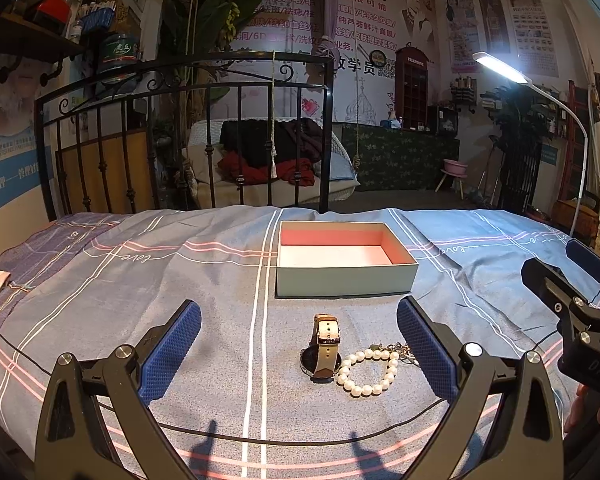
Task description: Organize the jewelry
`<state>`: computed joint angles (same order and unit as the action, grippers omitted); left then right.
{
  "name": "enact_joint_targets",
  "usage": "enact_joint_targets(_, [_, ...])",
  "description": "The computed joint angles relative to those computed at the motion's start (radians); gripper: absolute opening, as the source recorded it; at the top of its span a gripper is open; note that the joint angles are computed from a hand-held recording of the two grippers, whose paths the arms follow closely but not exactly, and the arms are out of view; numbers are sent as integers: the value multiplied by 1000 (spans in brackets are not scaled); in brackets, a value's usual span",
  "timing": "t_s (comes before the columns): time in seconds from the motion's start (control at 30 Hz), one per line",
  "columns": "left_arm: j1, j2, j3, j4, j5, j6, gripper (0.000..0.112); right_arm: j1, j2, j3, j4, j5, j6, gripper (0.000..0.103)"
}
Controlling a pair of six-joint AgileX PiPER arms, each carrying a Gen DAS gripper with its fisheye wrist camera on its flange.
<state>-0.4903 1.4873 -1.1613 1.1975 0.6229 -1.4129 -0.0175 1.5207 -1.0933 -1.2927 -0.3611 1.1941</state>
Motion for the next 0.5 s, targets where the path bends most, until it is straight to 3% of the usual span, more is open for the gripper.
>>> enact_joint_targets(0.5, [-10, 5, -12, -16, 14, 15, 97, 0, 5, -1, 2, -3, -3, 98])
